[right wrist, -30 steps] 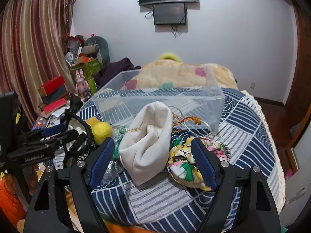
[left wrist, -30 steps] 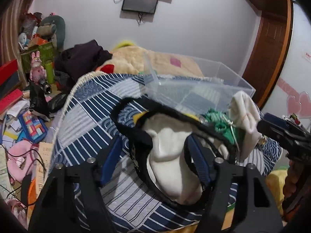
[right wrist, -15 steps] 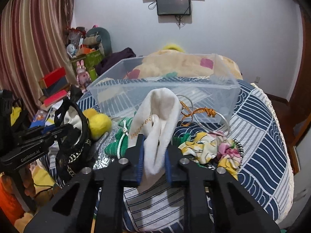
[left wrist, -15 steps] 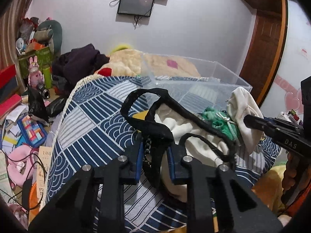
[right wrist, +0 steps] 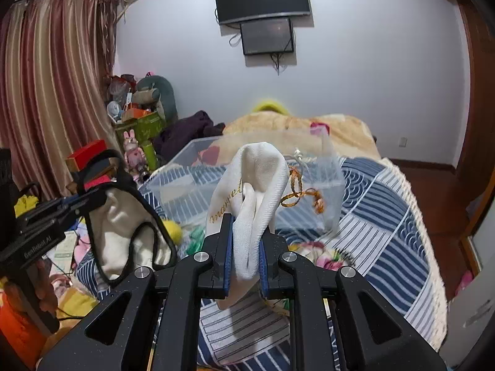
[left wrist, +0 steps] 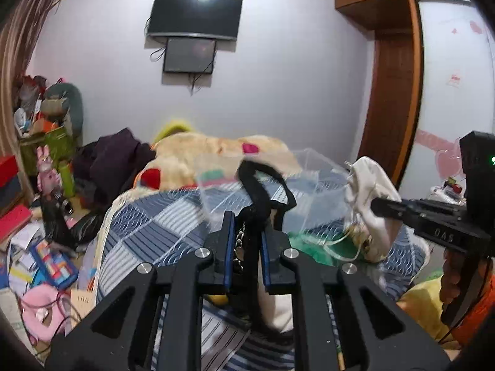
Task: Organize soft objects
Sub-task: 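Carry both items into the clear plastic box and open both tools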
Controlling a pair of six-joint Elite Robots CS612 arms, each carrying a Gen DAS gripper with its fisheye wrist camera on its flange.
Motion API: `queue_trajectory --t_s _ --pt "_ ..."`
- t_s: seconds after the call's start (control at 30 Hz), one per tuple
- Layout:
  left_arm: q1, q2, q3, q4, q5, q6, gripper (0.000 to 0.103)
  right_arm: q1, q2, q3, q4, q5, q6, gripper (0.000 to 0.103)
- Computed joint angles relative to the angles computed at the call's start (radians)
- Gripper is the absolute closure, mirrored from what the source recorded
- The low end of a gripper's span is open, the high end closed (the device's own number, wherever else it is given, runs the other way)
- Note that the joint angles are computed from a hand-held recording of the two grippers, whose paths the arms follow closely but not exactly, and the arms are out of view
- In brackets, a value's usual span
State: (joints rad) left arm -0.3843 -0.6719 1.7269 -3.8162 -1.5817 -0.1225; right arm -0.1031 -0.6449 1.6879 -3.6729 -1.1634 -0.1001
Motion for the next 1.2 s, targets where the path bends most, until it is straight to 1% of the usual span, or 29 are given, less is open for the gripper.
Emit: queue_trajectory --t_s 0.13,0.27,0.33,0.47,0.57,0.63,0.73,0.83,0.93,1.0,1.13,1.2 --pt "-0.001 0.003 -0.029 -0.015 -0.015 0.035 0.09 -0.002 -0.002 -0.005 -0.036 0.001 0.01 0.091" --pt "0.004 0.006 -0.063 -0.023 -0.034 0.045 0.09 -0.001 0.0 -0.025 -0.052 -0.009 0.014 0.09" --pt "0.008 0.008 -0.084 -0.02 -0.043 0.038 0.09 0.0 0.002 -0.037 -0.055 -0.012 0.018 0.09" --pt "0.015 0.019 -0.13 -0.006 -0.037 0.013 0.09 0.001 0.009 -0.072 -0.058 -0.025 0.022 0.09" --pt "0.024 0.034 -0.175 0.018 -0.043 -0.024 0.09 0.002 0.015 -0.102 -0.055 -0.028 0.022 0.09" --pt "0.025 0.043 -0.201 0.038 -0.03 -0.034 0.09 0.003 0.019 -0.122 -0.043 -0.026 0.028 0.09" --pt "0.028 0.061 -0.245 0.085 -0.02 -0.045 0.09 0.01 0.028 -0.159 -0.005 -0.039 0.016 0.09" --pt "0.032 0.078 -0.285 0.156 -0.04 -0.055 0.09 0.02 0.04 -0.192 0.047 -0.053 -0.018 0.09" --pt "0.028 0.094 -0.314 0.207 -0.021 -0.039 0.09 0.029 0.052 -0.227 0.135 -0.062 -0.064 0.09" --pt "0.027 0.105 -0.333 0.243 -0.021 -0.038 0.09 0.034 0.059 -0.248 0.194 -0.076 -0.086 0.09" --pt "0.026 0.118 -0.366 0.349 -0.013 -0.026 0.09 0.042 0.067 -0.28 0.323 -0.105 -0.119 0.09" --pt "0.024 0.124 -0.376 0.402 -0.002 -0.014 0.09 0.043 0.066 -0.286 0.367 -0.118 -0.126 0.09"
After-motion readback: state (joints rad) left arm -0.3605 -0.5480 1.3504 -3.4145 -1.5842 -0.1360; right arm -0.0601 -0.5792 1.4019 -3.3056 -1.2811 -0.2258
